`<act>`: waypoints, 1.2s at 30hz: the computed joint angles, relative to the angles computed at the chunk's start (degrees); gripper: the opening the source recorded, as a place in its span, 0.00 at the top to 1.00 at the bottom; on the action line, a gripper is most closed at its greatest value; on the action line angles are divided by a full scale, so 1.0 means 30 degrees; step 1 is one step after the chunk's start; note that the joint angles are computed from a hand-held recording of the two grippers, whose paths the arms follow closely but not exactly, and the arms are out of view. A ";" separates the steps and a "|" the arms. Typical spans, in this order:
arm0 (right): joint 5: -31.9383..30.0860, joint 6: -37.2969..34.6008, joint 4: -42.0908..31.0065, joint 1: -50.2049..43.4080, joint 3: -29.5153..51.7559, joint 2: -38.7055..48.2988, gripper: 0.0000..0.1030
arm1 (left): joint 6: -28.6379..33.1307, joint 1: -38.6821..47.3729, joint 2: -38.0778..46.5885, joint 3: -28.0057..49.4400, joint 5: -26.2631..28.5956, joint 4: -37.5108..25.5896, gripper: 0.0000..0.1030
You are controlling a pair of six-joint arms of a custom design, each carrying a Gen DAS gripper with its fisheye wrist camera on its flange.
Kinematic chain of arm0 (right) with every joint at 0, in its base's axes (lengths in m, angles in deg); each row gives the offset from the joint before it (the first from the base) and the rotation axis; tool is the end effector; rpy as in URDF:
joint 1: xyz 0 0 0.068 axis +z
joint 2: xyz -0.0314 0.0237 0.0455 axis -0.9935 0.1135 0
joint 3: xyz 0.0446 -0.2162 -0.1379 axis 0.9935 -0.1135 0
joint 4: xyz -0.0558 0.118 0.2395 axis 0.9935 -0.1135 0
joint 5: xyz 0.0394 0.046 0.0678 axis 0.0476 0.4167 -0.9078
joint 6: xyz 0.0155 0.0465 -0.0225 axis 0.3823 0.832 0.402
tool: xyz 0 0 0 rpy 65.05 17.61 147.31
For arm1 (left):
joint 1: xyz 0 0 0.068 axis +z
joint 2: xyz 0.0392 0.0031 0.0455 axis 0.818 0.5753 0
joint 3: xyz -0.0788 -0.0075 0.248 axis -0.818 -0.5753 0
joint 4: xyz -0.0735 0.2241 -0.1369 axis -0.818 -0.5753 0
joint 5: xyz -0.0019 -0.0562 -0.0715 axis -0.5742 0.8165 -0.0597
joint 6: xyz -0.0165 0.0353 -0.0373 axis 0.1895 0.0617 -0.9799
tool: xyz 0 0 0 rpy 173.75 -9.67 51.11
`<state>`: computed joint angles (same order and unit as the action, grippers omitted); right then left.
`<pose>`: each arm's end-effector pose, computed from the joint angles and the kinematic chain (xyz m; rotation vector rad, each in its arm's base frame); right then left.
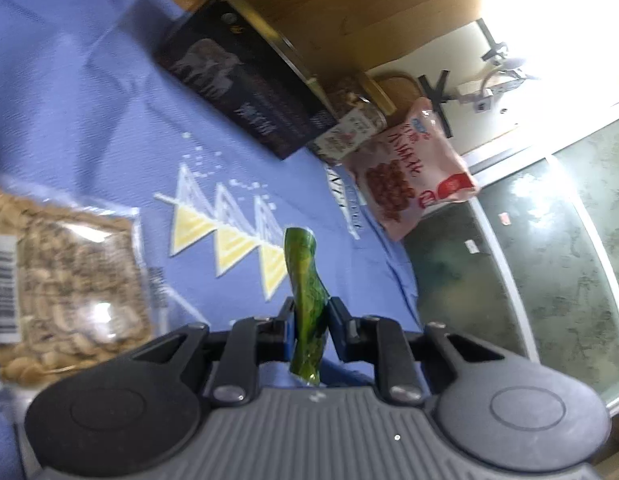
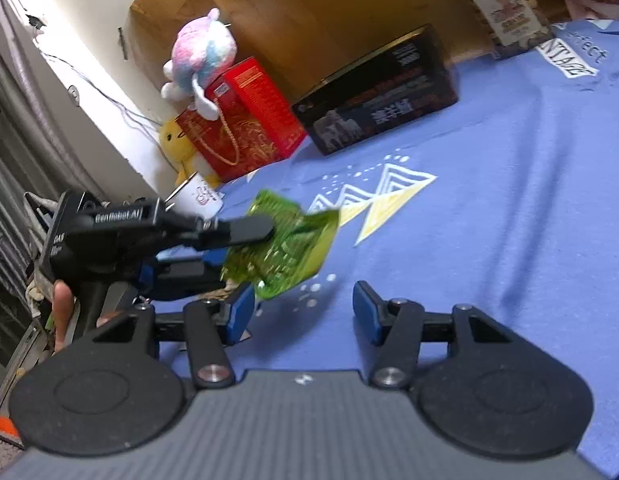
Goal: Organize snacks
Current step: 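Carry the green packet into the tin and open the left tool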
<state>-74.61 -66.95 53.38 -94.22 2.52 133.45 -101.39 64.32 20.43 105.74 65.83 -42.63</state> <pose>0.2302 -0.0130 0.0460 -0.2717 2.1827 1.0978 0.2573 0.0133 0.0580 -0.2161 2.2315 -1.2615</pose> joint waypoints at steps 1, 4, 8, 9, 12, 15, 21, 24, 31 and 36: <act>-0.0046 0.0119 0.0043 0.0170 0.0115 -0.0029 0.59 | -0.0137 -0.0165 -0.0052 0.0174 0.0119 -0.0057 0.83; 0.0705 0.0757 0.0041 0.0890 0.0689 -0.0459 0.81 | 0.0321 -0.1027 -0.1010 0.1069 -0.1021 -0.1465 0.83; 0.2132 0.2829 0.2226 0.1772 0.2090 -0.0411 0.81 | 0.1168 -0.1864 -0.1647 0.3626 -0.2292 -0.3231 0.81; 0.2567 0.3165 0.2562 0.2036 0.2729 -0.0150 0.81 | 0.1504 -0.2084 -0.1513 0.4587 -0.2905 -0.3736 0.80; 0.4277 0.3905 0.2792 0.2981 0.5927 0.1553 0.81 | 0.2305 -0.2804 -0.0094 0.8147 -0.4795 -0.5185 0.77; 0.5668 0.4359 0.1890 0.3822 1.0060 0.4056 0.81 | 0.2403 -0.3141 0.2053 1.1713 -0.6758 -0.5860 0.72; 1.1139 0.2976 0.1951 0.5818 1.4110 0.7242 0.75 | 0.3621 -0.4359 0.5395 1.6139 -1.3770 -0.7370 0.47; 0.9684 0.3996 0.3216 0.5136 1.2508 0.6584 0.75 | 0.3459 -0.3702 0.4860 1.4959 -1.2514 -0.6900 0.47; 0.6333 0.5002 0.3328 0.4036 0.7419 0.3707 0.75 | 0.5357 -0.1506 -0.0832 0.7618 -1.0781 -0.5799 0.47; 0.4835 0.3428 0.1389 0.5296 0.5022 0.2493 0.75 | 0.7128 0.1293 -0.4851 0.2710 -0.9811 -0.7306 0.45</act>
<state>-60.10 -56.66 57.54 -78.33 17.58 140.93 -80.01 68.20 5.87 113.87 36.39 -64.55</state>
